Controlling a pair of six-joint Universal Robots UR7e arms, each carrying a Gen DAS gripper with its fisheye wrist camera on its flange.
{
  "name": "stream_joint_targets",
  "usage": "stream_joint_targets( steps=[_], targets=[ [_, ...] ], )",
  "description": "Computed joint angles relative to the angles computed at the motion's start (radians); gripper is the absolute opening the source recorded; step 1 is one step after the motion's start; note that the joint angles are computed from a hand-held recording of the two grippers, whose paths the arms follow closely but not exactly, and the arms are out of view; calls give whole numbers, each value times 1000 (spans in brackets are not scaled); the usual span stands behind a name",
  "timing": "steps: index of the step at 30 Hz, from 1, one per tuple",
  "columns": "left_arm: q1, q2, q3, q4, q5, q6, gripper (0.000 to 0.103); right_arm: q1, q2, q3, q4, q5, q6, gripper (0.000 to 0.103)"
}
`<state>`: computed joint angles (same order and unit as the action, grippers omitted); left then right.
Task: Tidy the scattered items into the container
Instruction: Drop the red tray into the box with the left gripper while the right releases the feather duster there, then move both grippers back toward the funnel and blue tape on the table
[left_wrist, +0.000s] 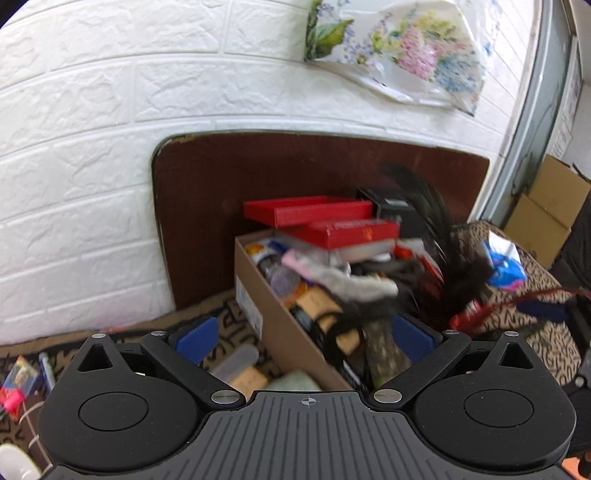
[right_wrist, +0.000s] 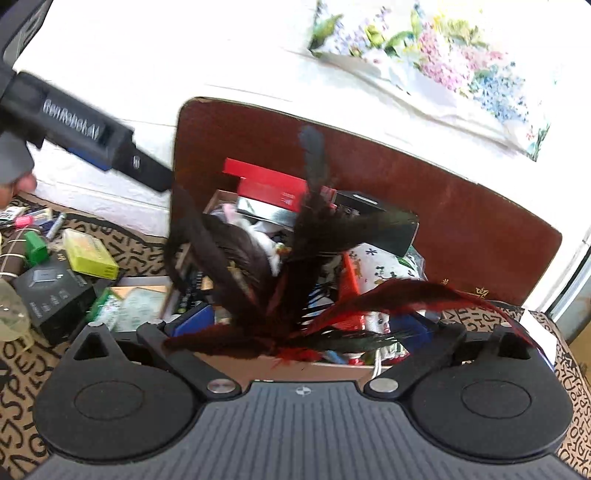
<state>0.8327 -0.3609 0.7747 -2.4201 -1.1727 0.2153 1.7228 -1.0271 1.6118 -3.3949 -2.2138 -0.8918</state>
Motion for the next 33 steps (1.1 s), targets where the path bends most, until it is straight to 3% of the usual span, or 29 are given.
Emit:
stream_joint_targets(
  steps=[5,11,17,21,26,33],
  targets=[
    [-17,-110,199,-93,12,12,103,30,-51,83,-45,1,-29,102],
    [-29,-253,438,-205,16,16,103,79,-100,176,-63,17,3,102],
    [-22,-417,753,-373,36,38,103,71,-175,362,-133,114,86,102],
    [8,-500,909,-408,32,-48,103,48,-181,451,-135,152,168,103],
    [66,-579,1044,-454,17,-192,103,43,-147,492,-135,153,174,102],
    [103,-606,1101,-528,100,-209,103,57,-40,436,-110,117,217,102]
  ],
)
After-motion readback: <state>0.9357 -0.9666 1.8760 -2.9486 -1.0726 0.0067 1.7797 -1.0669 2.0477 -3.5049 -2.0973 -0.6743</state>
